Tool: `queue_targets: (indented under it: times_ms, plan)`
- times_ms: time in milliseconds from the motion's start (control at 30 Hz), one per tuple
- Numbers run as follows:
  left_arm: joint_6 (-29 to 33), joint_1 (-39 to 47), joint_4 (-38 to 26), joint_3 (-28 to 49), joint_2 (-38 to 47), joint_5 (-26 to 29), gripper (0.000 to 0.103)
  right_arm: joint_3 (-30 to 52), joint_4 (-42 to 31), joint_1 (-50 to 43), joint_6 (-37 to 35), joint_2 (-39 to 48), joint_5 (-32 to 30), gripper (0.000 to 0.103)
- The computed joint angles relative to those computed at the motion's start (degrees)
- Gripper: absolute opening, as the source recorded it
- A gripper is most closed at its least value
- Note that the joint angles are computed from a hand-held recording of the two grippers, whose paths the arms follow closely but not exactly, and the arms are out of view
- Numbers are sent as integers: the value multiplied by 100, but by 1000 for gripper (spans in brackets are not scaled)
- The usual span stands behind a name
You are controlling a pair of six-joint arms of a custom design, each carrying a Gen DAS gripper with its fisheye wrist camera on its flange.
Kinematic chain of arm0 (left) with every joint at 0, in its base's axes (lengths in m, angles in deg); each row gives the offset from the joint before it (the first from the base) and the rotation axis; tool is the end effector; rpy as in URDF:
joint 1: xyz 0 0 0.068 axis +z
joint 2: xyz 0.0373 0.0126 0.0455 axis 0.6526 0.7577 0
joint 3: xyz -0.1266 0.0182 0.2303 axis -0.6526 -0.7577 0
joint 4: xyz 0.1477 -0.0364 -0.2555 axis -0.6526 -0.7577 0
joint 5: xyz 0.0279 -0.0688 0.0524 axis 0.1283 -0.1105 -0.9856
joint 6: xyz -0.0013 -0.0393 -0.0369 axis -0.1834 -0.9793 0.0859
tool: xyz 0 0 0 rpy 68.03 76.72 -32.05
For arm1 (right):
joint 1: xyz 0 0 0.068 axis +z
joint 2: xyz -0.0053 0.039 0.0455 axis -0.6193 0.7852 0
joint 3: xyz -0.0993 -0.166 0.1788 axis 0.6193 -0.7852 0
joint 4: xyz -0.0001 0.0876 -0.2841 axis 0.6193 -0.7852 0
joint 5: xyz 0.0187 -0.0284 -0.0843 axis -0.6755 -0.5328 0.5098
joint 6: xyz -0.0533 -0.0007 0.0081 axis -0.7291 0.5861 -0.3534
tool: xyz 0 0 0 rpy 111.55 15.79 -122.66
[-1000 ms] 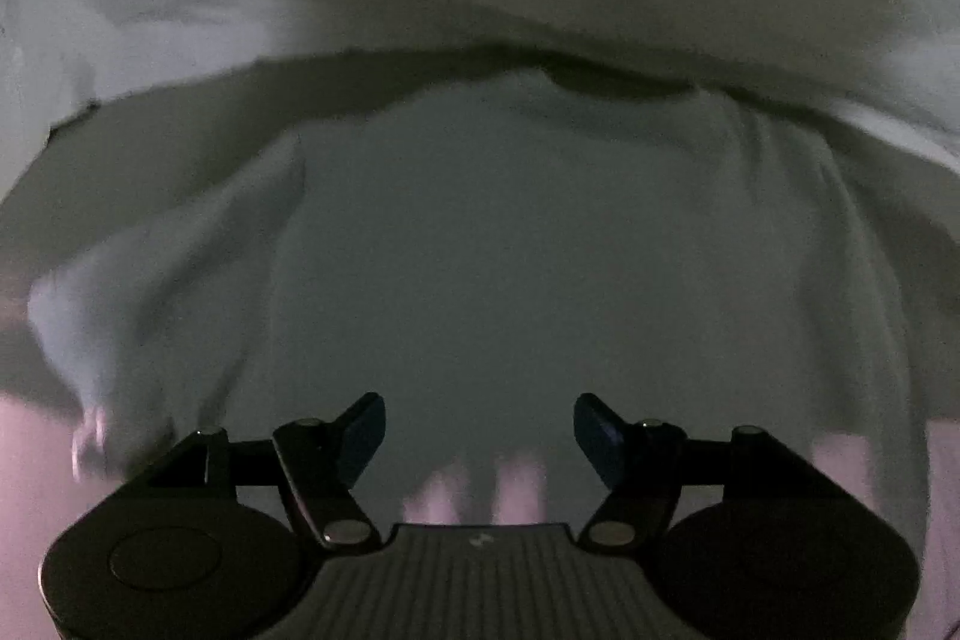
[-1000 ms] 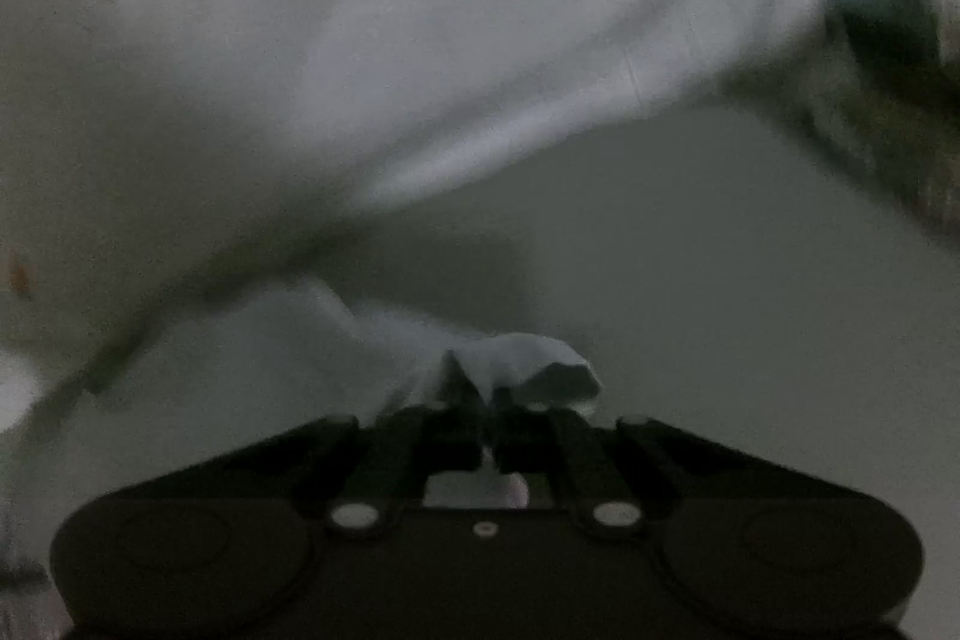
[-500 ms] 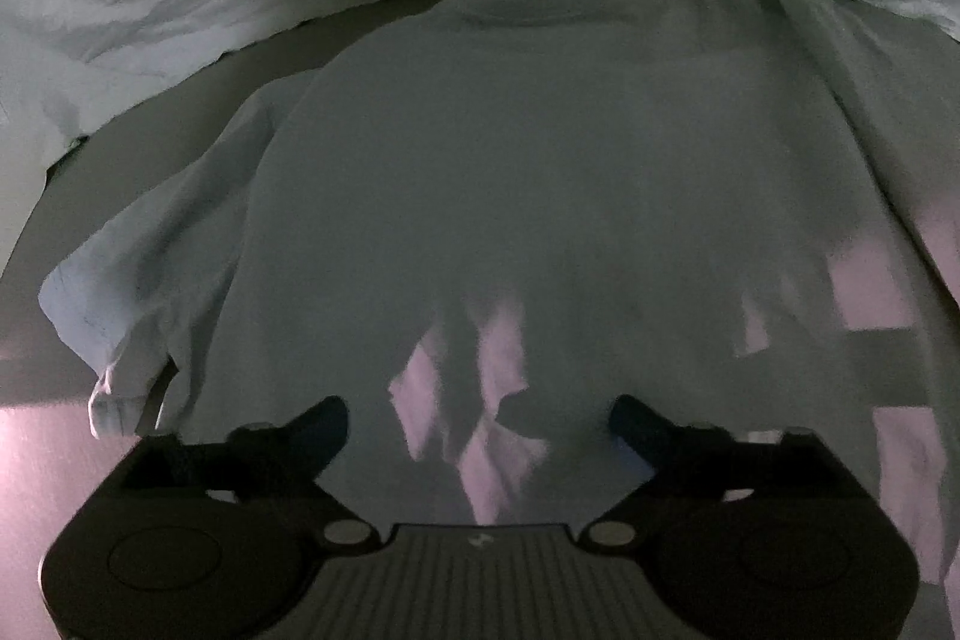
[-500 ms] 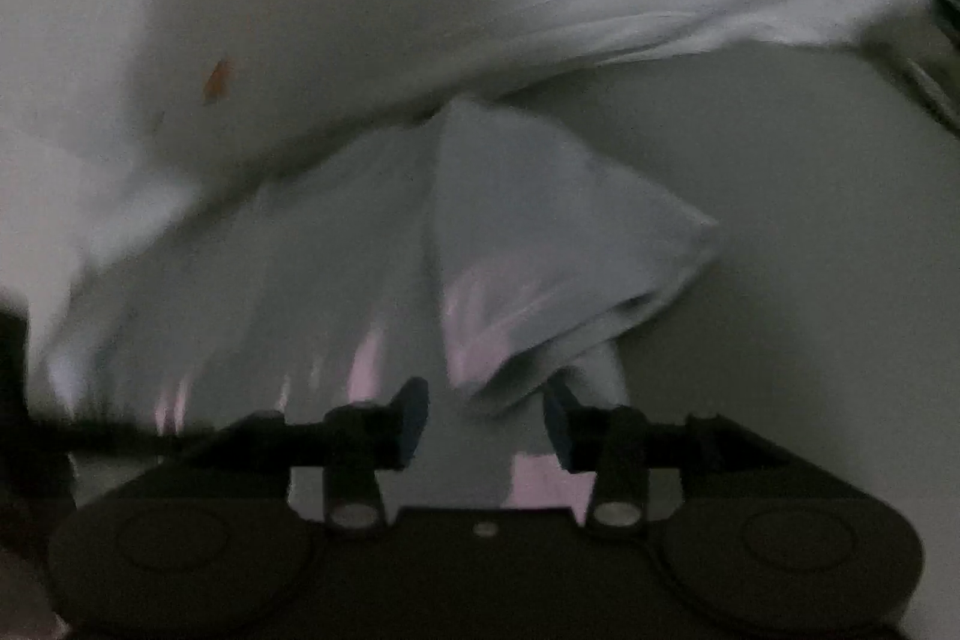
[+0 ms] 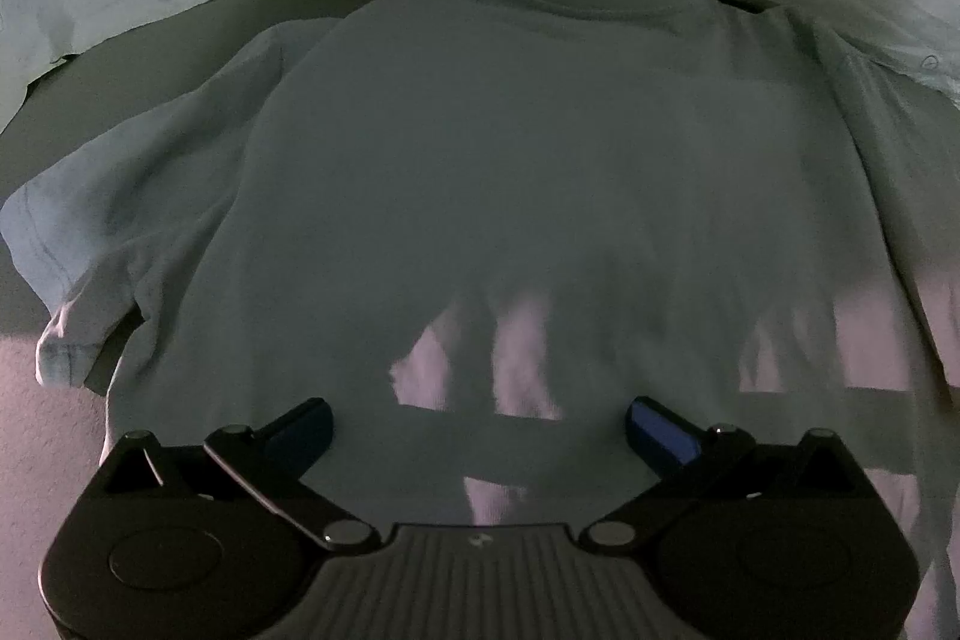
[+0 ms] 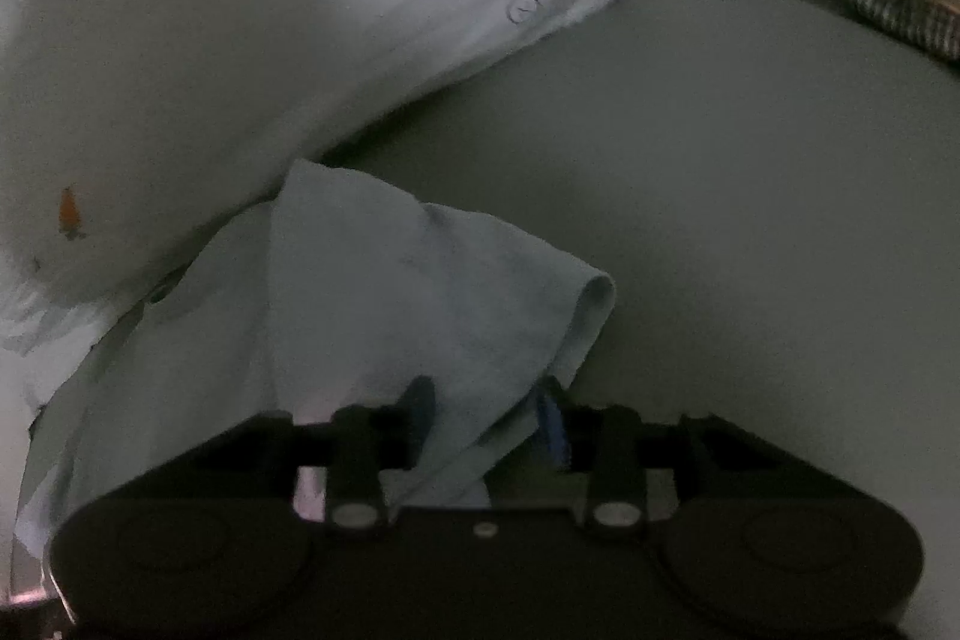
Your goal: Fold clothes
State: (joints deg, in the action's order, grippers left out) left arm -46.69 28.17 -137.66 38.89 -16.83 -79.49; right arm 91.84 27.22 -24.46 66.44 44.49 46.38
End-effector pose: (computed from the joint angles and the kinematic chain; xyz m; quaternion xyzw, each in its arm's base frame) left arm 0.1690 -0.0253 0.1687 -0.2794 0.9324 0.0810 0.2146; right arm 0.3240 0.0918 0.1376 -0.0413 0.9155 0.2469 0.3150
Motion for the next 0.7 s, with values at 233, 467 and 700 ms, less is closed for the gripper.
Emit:
queue_targets:
  times_ms: [233,467,700]
  plan:
    - [-118,-129,67,40,113,-76,103,172,60,-143,-58,85,-467,5]
    - [-43,-62,203,92,279,-51,103,221,510,-542,301,-371,-513,3]
    - [54,-9,367,85,390,-23,103,1475,730,-952,181,826,451,11]
